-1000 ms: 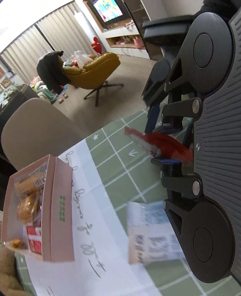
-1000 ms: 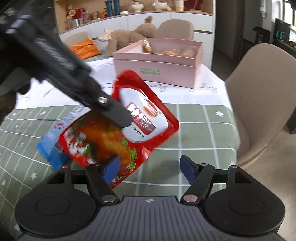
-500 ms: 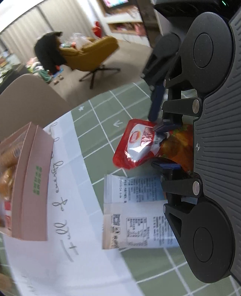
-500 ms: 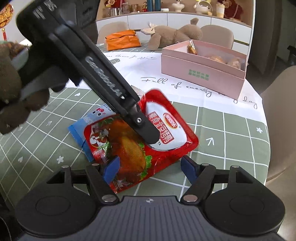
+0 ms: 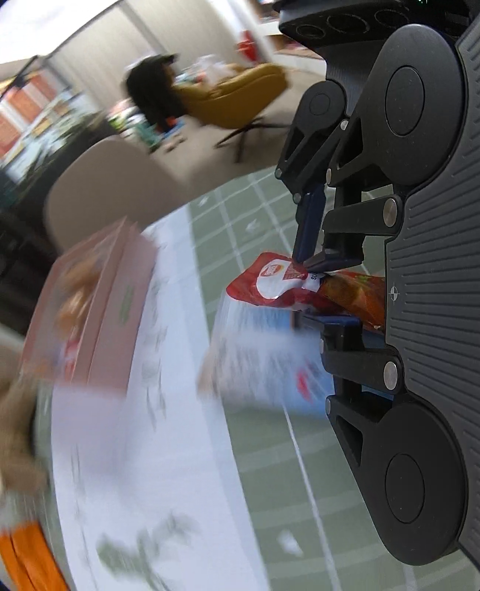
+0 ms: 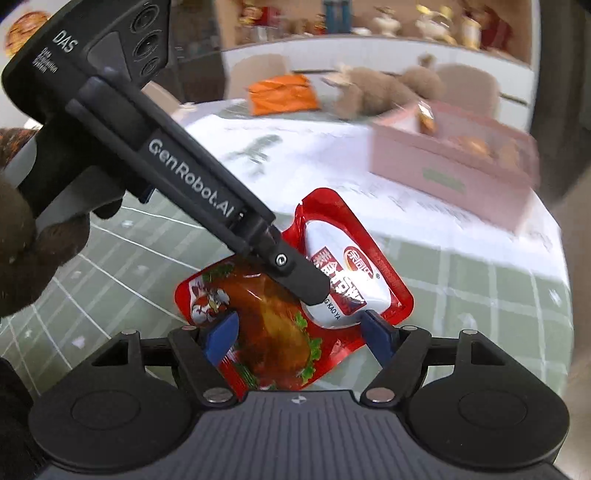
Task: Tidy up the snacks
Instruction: 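Grasp the blue-white snack bag with right tool while left tool lifts chicken pouch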
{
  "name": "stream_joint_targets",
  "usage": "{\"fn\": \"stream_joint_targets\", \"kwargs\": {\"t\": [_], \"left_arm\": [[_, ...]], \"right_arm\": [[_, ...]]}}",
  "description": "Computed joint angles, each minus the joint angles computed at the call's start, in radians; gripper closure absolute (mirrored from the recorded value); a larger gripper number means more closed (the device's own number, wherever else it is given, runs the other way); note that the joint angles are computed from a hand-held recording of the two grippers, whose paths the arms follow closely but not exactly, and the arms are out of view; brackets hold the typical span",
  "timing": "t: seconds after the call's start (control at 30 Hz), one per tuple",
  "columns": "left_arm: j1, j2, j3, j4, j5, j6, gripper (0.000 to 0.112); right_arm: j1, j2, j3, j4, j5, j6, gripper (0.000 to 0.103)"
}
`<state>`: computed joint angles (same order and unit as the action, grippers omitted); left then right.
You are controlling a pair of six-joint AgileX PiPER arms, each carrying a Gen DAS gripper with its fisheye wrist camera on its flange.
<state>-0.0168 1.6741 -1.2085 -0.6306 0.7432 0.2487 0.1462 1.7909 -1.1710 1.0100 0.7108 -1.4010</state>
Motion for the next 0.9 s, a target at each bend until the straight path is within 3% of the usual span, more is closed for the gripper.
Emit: {"fn": "stream_joint_targets", "kwargs": {"t": [0.13,0.2,0.3,0.4,0.5,0.63,0.73,0.8,0.9], "left_arm": [[0.119,-0.175,0.188,0.075,-0.059,-0.07,0.085],[0.192,-0.235,0.262,0.092,-0.069,-0.101,0.085],[0.302,-0.293,0.347,0.096,-0.083,-0.148,0.085],[0.387,-0.315,0.388,0.013,-0.073,-0.106,0.085],[0.367,-0.312,0.386,0.006,-0.085,-0.118,0.085],[0.311,-0.247,0.354,-0.053,-0.09,-0.075,0.084],[0.245,-0.196,0.324,-0.062,-0.108,-0.064,0.084],[0.202,-0.163,0.294,-0.045,-0.119,-0.082,0.084],[0.147,-0.132,0.264,-0.029,-0.147,-0.116,0.084]], "right_arm": [[0.062,0.017,-0.037,0.028,0.055,-0.054,0.029],[0.098,0.03,-0.056,0.027,0.035,-0.044,0.029],[0.158,0.067,-0.091,-0.01,-0.081,0.051,0.025],[0.216,0.129,-0.154,-0.12,-0.189,0.199,0.024],[0.265,0.139,-0.139,-0.201,-0.329,0.214,0.023],[0.214,0.114,-0.118,-0.225,-0.299,0.195,0.023],[0.156,0.071,-0.032,-0.115,-0.369,0.029,0.022],[0.114,0.053,-0.022,-0.158,-0.354,0.081,0.022],[0.037,0.057,-0.064,-0.194,-0.252,0.232,0.022]]}}
